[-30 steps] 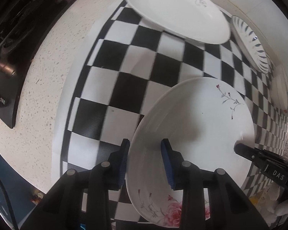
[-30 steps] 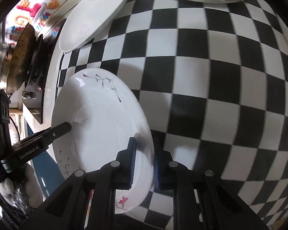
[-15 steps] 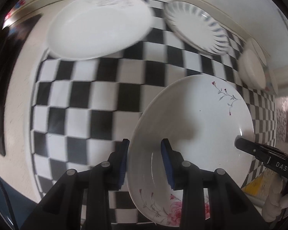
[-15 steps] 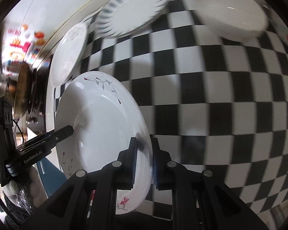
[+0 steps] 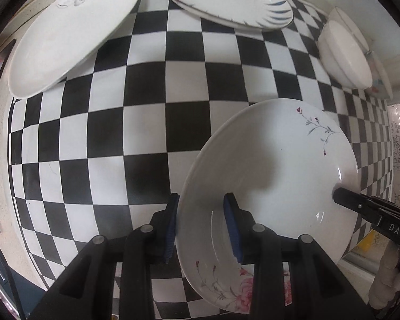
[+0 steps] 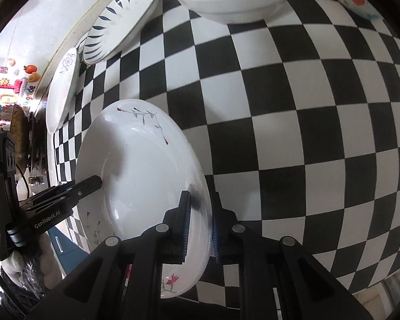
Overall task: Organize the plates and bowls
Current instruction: 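Lift the pink-flower plate with both tools and carry it toward the stove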
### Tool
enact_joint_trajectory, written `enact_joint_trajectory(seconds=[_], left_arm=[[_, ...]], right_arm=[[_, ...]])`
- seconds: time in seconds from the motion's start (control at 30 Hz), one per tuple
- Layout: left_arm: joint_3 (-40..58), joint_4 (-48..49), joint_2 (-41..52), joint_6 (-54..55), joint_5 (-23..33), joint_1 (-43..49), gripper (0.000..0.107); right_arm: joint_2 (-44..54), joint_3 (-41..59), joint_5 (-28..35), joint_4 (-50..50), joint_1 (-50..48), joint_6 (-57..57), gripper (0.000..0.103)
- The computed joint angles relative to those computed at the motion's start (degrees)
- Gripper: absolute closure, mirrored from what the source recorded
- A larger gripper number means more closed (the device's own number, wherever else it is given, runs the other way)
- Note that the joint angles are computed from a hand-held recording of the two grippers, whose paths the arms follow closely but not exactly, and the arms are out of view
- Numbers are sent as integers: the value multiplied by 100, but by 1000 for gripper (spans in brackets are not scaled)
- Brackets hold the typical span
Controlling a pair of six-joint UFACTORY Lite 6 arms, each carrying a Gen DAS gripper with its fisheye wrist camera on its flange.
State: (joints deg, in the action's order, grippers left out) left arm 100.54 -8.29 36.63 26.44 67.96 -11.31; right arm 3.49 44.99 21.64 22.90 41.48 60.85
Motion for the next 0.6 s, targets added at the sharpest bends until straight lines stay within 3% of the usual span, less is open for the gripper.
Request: enact_joint_trajectory(seconds=[0.37,0.6], left_arm=[[333,118,319,-80,-8,64,77],[-234,22,-61,-218,-209,-34,77]], right_arm=[[229,-7,-143,914,-140,-986,87],[219,-33,-84,1110,-207,-1256,87]])
